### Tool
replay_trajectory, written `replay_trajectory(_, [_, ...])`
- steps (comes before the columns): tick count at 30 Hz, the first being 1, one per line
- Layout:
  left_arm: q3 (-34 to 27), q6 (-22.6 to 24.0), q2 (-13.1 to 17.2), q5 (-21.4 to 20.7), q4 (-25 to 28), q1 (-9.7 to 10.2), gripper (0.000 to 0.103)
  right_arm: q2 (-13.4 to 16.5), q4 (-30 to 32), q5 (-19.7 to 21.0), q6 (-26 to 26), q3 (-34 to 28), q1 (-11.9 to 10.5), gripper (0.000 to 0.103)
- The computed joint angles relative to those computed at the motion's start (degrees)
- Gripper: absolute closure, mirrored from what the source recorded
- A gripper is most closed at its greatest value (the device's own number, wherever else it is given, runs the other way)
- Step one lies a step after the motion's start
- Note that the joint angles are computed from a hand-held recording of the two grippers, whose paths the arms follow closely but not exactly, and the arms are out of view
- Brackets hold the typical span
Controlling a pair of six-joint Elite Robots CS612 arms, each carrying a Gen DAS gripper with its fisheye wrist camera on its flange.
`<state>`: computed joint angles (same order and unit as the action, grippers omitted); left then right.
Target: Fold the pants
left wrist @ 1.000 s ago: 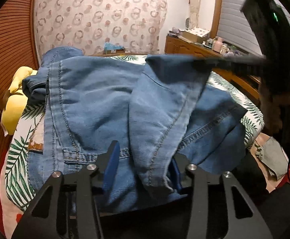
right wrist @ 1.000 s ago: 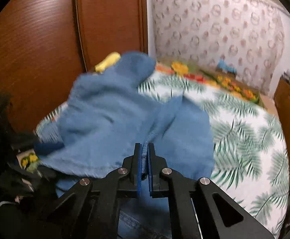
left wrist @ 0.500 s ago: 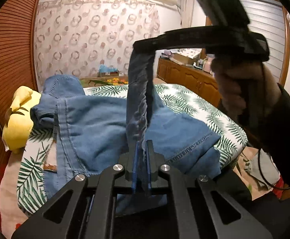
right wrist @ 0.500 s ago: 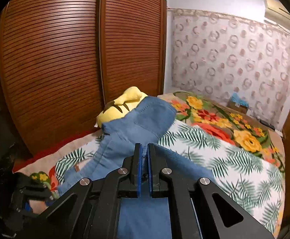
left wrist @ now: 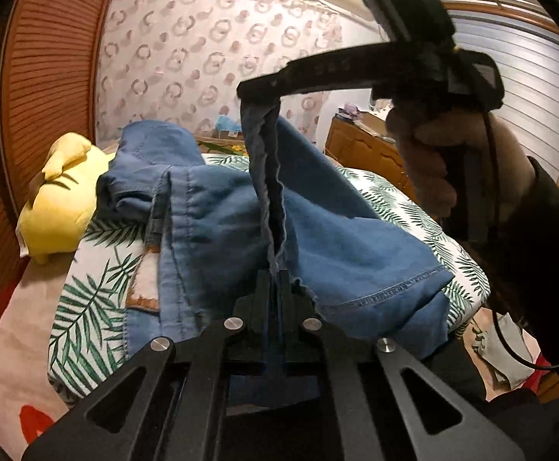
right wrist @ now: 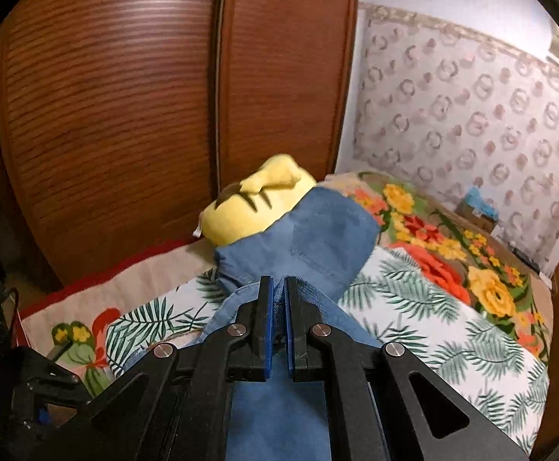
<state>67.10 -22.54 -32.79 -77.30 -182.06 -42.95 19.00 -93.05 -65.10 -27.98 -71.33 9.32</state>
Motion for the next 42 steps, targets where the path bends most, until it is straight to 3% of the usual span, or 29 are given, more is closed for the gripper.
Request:
replay_trajectory(7, [0.25, -1.94, -0.13, 0.75, 2.66, 0.30, 0.098, -1.40, 2.22, -2.26, -1.72, 4.33, 0.91, 0.098])
replay_trajectory(9, [-0.05, -2.44, -0.12, 0.92, 4.24, 0.40, 0.085, -1.64, 2.36, -2.60, -1.32, 5.14, 0.94, 0.098])
replay_trajectory(11, [-0.14, -2.40, -0.06, 0.89, 4.23, 0.47, 0.060, -1.83, 2.42, -3.07, -0.87, 5.48, 1.02, 0.094])
replay_trajectory(13, [-0.09, -2.54, 0.03, 0.46, 3.28, 0.51, 0.056, -1.98, 2.43, -3.29, -0.68, 5.51, 1.30, 0.082])
replay_trajectory(14, [-0.16, -2.60, 0.04, 0.68, 3.27, 0.42, 0.056, -1.98, 1.85, -4.00, -0.43, 5.43, 1.36, 0.075])
replay_trajectory(20, [-1.26, -1.55, 0.58, 0.56, 3.89, 0.15, 0.056, 0.21, 1.74, -4.13, 1.63, 0.93, 0.39, 0.059])
replay_trajectory(30, [-3.48, 1.77, 1.90, -0.82, 5.55, -0.35, 0.063, 5.31, 5.73, -4.02, 6.16, -9.58, -3.17, 0.056])
replay_trajectory(35, [-5.43, 1.83, 2.82, -1.25, 12.24, -0.17, 0.068, 8.88, 8.63, -7.55, 8.24, -15.76, -4.74, 0.055])
replay_trajectory(39, [-5.92, 1.88, 3.32, -1.07, 12.97, -0.27, 0.069, 11.40, 11.79, -9.24, 10.21, -20.19, -6.01, 0.055])
replay_trajectory(41, [-5.63, 2.56, 3.19, -1.81, 11.90, -0.40, 0.091, 12.05, 13.08, -9.46, 11.34, -21.73, -6.58, 0.055])
replay_trajectory(42, [-5.38, 2.93, 3.06, -1.58, 11.18, -0.53, 0.094, 12.32, 13.58, -9.34, 11.86, -22.36, -6.85, 0.055])
